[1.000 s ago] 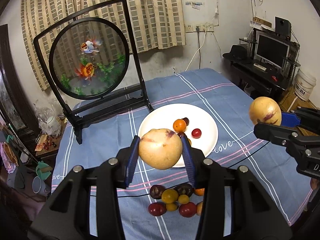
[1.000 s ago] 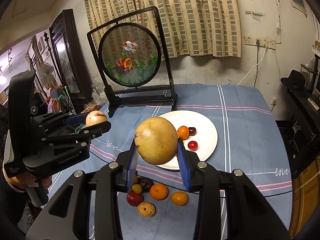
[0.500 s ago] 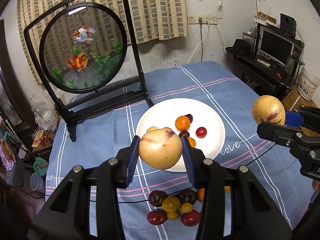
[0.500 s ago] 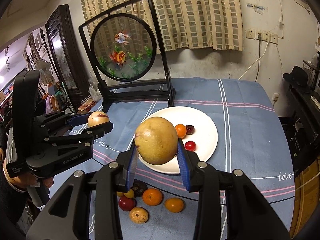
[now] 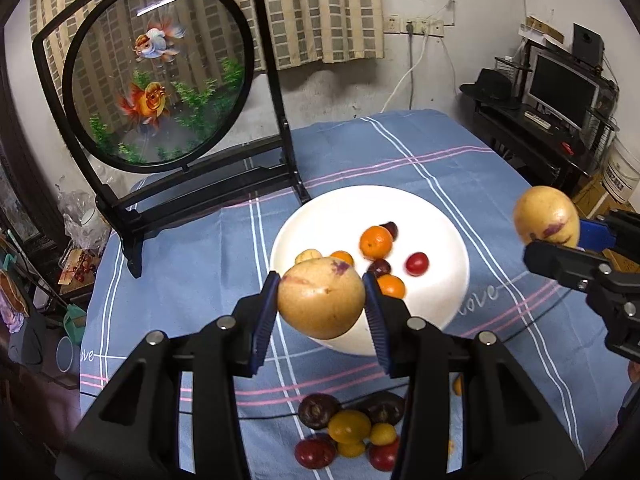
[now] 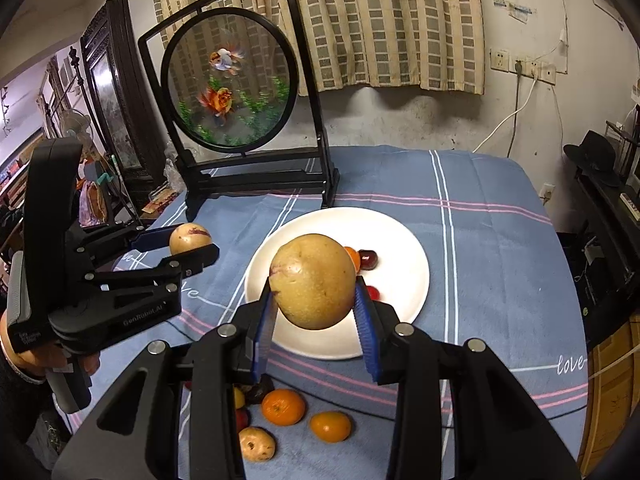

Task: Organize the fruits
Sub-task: 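Carry both pears over the plate and open both tools to release them, then withdraw both tools from the plate back toward the fruit cluster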

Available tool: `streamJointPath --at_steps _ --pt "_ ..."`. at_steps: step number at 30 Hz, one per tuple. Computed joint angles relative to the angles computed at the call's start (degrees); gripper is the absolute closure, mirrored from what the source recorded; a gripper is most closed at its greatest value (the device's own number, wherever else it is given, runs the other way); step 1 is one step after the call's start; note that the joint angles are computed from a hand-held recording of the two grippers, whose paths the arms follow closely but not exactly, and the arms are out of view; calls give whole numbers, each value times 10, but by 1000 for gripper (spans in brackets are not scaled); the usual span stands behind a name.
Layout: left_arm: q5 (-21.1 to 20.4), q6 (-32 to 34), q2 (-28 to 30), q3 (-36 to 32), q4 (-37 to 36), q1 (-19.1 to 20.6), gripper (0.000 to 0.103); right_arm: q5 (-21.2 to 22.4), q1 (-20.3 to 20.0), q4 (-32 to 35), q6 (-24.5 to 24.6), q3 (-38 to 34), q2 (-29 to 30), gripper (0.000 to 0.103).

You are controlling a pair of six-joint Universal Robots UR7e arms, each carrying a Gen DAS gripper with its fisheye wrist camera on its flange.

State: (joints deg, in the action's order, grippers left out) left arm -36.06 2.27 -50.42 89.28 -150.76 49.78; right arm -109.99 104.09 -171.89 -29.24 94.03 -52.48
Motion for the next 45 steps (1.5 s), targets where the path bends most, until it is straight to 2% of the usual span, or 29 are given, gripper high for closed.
streamJointPath --at_steps 4,16,27,28,30,32,34,38,45 --pt "-7 11 19 -32 -8 12 61 -6 -4 7 -7 -28 19 65" --pt "-7 2 109 -147 50 55 60 -38 -26 58 0 -145 114 65" --pt "-1 13 155 -198 53 74 60 -50 -40 97 -7 -208 165 65" --pt "1 17 158 -201 50 74 59 -54 -40 99 -8 -213 169 65" --pt "11 23 167 -207 44 75 45 -62 -42 111 -9 -225 178 65" --pt "17 30 172 -208 31 74 36 -74 -42 124 -13 -236 185 62" --pt "17 28 173 -210 33 76 35 -82 -41 105 -27 -235 190 41" --pt "21 28 170 -208 35 76 35 -71 -38 75 -52 -223 182 41" --pt "24 30 146 -178 17 63 35 -53 -30 61 -42 -185 148 41"
